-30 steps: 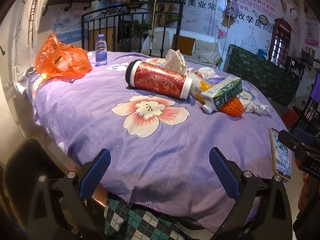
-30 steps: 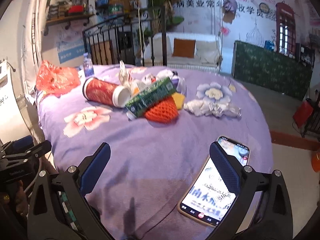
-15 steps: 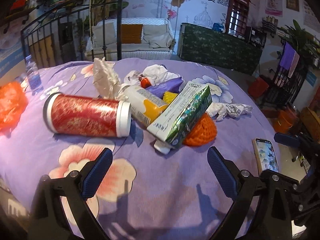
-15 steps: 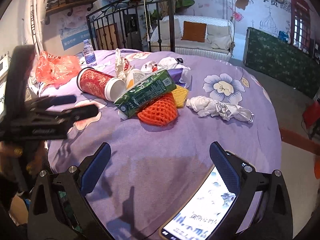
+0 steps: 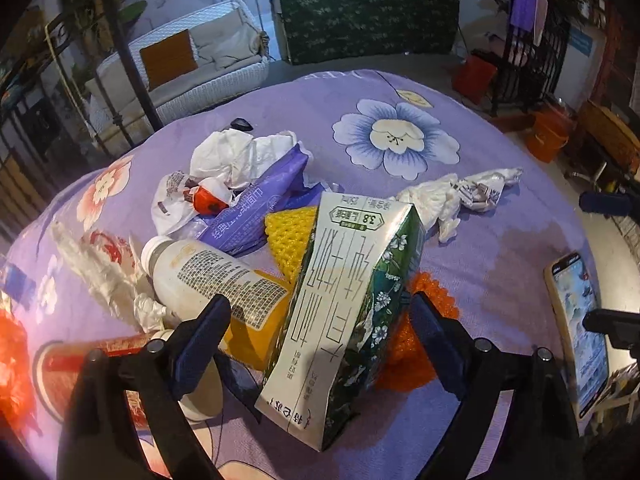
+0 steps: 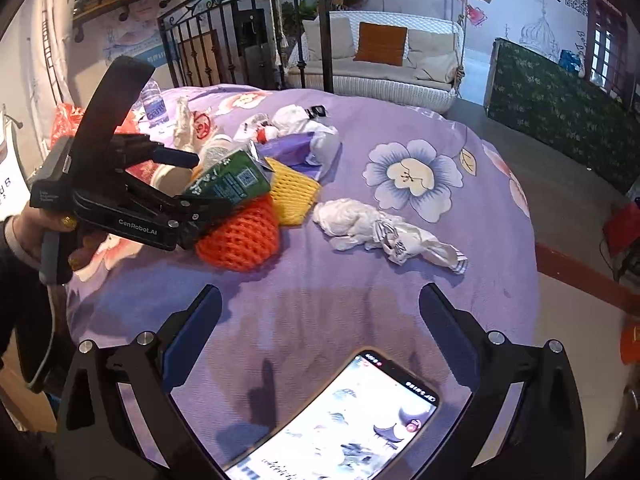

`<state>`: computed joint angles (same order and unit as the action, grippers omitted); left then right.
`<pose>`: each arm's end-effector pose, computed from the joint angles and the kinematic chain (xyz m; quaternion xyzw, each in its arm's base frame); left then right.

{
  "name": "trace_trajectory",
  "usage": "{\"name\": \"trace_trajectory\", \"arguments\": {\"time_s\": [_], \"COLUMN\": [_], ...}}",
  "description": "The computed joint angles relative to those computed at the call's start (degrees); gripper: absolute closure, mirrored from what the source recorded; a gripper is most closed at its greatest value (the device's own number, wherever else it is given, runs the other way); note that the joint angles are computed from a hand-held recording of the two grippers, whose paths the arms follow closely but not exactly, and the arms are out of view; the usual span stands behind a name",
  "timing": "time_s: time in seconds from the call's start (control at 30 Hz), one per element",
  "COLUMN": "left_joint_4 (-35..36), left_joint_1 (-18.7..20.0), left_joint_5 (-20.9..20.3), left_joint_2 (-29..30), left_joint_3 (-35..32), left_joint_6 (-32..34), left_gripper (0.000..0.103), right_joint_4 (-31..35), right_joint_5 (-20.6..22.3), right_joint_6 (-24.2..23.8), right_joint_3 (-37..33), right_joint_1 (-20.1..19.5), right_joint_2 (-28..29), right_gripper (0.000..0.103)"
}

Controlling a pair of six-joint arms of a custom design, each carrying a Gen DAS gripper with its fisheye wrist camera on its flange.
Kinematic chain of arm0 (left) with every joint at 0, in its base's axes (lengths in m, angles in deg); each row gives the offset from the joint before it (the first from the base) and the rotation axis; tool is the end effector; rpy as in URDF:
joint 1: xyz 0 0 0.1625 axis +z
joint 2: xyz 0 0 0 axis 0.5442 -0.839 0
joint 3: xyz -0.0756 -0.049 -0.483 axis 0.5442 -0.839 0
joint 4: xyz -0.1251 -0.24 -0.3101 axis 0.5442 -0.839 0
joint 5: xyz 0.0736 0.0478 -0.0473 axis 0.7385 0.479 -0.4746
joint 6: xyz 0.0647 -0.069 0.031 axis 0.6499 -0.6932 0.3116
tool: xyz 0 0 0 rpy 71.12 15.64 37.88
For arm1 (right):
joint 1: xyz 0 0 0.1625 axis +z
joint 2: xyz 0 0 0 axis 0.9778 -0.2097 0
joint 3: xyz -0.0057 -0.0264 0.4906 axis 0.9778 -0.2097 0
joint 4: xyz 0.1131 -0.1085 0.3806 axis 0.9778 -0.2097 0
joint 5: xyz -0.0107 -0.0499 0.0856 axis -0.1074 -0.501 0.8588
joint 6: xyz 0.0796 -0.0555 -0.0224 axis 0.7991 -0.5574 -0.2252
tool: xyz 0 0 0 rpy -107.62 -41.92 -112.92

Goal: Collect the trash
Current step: 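Reach the left tool to the green-and-white milk carton and grasp it, then grasp the white crumpled plastic bag with the right tool while the left tool lifts the carton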

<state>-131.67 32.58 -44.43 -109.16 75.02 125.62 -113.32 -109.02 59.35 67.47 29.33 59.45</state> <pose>-0.2192 -0.9049 0.2184 0.5590 0.7921 -0.0719 0.2342 0.3001 -0.7560 0.1161 0.0721 -0.8613 0.3731 0.3373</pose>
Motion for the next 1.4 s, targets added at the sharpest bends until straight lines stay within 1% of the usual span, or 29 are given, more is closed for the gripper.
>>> {"name": "trace_trajectory", "arguments": {"time_s": [0.03,0.1,0.13,0.23,0.37,0.47,0.63,0.73,0.77,0.83,0.93,1.03,1.13,1.4], "left_joint_4": [-1.0,-3.9,-5.4,-4.1,-6.5,-6.9,-7.6,-7.5,-8.5,-11.0,-15.2,-15.3,-15.5,-18.2], "left_joint_1": [-0.4,-0.8,-0.9,-1.0,-1.2,-1.2,-0.6,0.1,0.3,0.7,1.1,1.6,2.2,2.4], "left_joint_5": [1.4,3.1,3.7,3.1,3.7,3.3,-0.7,-4.3,-5.3,-6.5,-6.5,-7.4,-8.6,-8.1], "left_joint_2": [0.0,-0.2,-0.3,-0.4,-0.8,-1.3,-3.1,-4.6,-5.3,-6.7,-8.3,-9.0,-9.9,-11.7], "left_joint_3": [0.9,2.9,3.8,3.7,5.2,5.5,6.0,6.0,6.7,8.6,11.7,12.4,13.2,16.5], "left_joint_6": [1.6,4.5,5.5,4.8,5.1,3.1,-2.2,-7.7,-9.2,-10.7,-11.8,-14.0,-15.9,-16.4], "left_gripper": [0.022,0.026,0.03,0.044,0.044,0.045,0.045,0.046,0.046,0.047,0.047,0.047,0.047,0.047], "right_joint_4": [0.1,-0.3,-0.4,-0.1,0.9,1.4,1.5,2.7,3.4,4.7,7.0,11.5,14.3,18.8], "right_joint_5": [0.2,0.3,0.2,0.3,-0.2,0.0,-0.9,-1.1,-1.2,-2.2,-3.4,-4.6,-6.0,-6.1], "right_joint_6": [0.1,0.3,0.3,1.0,1.1,1.1,-1.0,-2.5,-3.0,-4.0,-5.6,-6.7,-8.5,-15.9], "right_joint_3": [0.3,0.8,0.9,1.4,1.2,1.3,0.5,-0.4,-0.9,-2.2,-4.3,-7.0,-9.4,-18.5], "right_joint_1": [-0.2,-0.5,-0.7,-1.1,-1.8,-2.1,-2.3,-2.5,-2.7,-3.0,-3.7,-4.6,-5.1,-5.3], "right_joint_2": [-0.2,-0.4,-0.5,-0.9,-1.0,-1.3,-1.3,-1.4,-1.4,-1.3,-1.0,-0.3,0.9,5.7], "right_gripper": [0.005,0.005,0.005,0.005,0.005,0.005,0.005,0.005,0.005,0.005,0.005,0.006,0.014,0.016]}}
